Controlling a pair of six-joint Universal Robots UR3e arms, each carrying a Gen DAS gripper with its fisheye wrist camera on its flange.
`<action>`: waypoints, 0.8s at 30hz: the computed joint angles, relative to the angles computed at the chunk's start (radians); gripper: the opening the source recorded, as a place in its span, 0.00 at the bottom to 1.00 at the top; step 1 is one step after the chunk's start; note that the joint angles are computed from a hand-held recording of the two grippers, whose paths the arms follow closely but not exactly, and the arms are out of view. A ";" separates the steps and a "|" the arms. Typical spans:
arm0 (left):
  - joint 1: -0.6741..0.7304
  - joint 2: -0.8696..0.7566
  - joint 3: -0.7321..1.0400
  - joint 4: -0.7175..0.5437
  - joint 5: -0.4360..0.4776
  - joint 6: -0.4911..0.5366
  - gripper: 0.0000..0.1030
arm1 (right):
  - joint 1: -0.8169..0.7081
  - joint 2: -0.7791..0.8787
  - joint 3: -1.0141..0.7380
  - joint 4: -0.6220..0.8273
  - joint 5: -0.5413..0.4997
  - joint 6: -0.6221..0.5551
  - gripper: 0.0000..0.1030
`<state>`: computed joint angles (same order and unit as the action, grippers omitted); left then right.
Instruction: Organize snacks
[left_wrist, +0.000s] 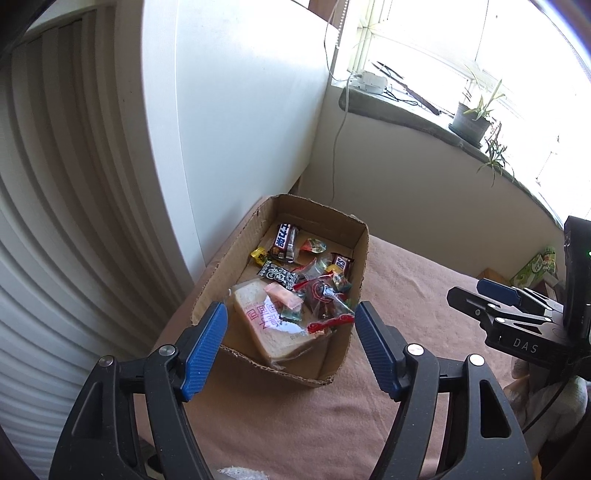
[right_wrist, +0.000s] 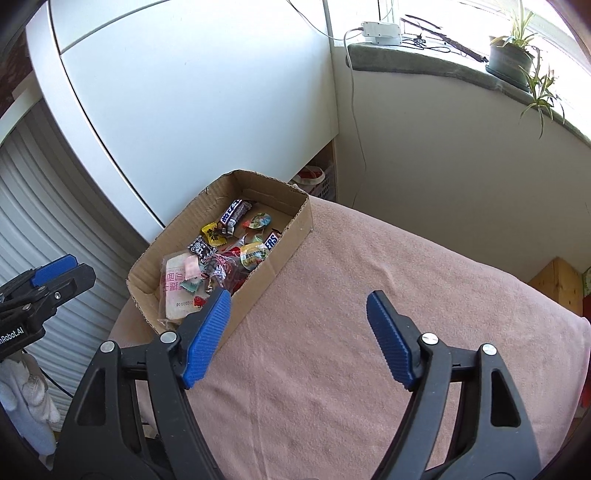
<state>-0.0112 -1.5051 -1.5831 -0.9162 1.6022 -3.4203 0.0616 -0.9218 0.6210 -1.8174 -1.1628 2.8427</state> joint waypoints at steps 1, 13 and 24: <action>-0.003 0.000 0.000 0.002 0.004 -0.001 0.70 | -0.005 -0.012 0.020 -0.011 0.000 0.001 0.76; -0.029 -0.002 0.011 -0.018 0.028 -0.025 0.70 | -0.025 -0.054 0.085 -0.041 0.002 0.005 0.76; -0.040 0.011 0.004 -0.011 0.023 -0.031 0.70 | -0.023 -0.063 0.108 -0.053 -0.009 0.003 0.76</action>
